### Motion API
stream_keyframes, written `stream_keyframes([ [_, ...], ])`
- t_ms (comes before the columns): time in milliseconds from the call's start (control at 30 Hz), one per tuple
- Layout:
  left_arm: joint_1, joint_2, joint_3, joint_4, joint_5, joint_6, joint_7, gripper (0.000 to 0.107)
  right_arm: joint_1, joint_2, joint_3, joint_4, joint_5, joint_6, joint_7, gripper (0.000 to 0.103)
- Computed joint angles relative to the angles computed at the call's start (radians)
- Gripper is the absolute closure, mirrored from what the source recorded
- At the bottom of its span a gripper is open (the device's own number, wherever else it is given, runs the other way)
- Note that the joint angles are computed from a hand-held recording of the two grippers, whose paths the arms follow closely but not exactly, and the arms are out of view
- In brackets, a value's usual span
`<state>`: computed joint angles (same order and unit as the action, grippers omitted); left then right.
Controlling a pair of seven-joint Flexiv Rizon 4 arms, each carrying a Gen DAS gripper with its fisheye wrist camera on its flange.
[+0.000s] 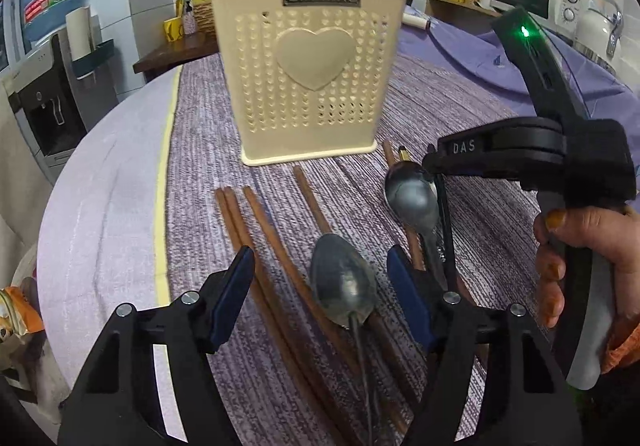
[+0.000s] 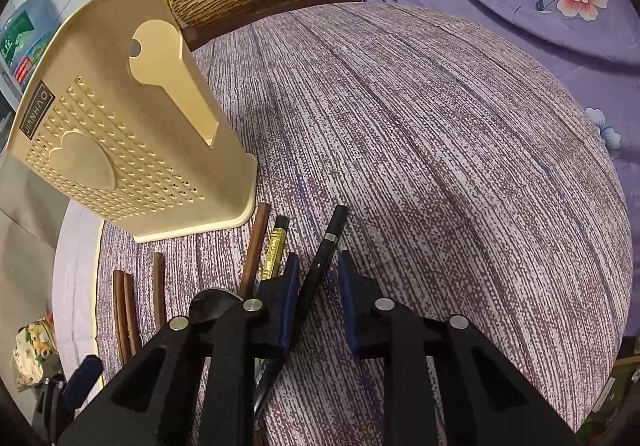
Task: Organize utensils
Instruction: 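Close the right tool on the gold-tipped black chopstick while the left tool moves over a spoon, then lift the black chopstick with the right tool while the left tool lowers toward the round spoon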
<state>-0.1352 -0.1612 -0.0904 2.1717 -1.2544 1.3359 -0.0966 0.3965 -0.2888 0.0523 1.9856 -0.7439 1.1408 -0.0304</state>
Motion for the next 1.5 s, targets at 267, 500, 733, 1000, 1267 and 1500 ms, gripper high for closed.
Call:
stream_keyframes([
  [267,0.032,-0.033,0.005,-0.018,0.206,-0.051,-0.170,0.058,-0.010,-0.014,0.002,-0.013,0.036,0.021,-0.056,0.088],
  [500,0.076,-0.056,0.016,-0.067,0.360,-0.159,-0.318,0.070,-0.005,-0.014,-0.009,-0.006,0.036,0.041,-0.062,0.090],
  [733,0.091,-0.057,-0.008,-0.069,0.360,-0.149,-0.320,0.072,-0.002,-0.018,-0.016,-0.004,0.022,0.061,-0.063,0.091],
  [1000,0.086,-0.026,-0.021,-0.067,0.244,-0.143,-0.242,0.072,0.008,0.006,-0.059,0.033,-0.089,0.145,0.028,0.095],
  [1267,0.057,0.033,0.007,-0.072,0.079,-0.171,-0.135,0.073,-0.017,0.075,-0.061,0.047,-0.384,0.131,0.205,0.095],
  [1500,0.035,0.074,0.038,-0.091,0.005,-0.199,-0.091,0.075,-0.090,0.152,-0.005,0.055,-0.608,0.120,0.317,0.095],
])
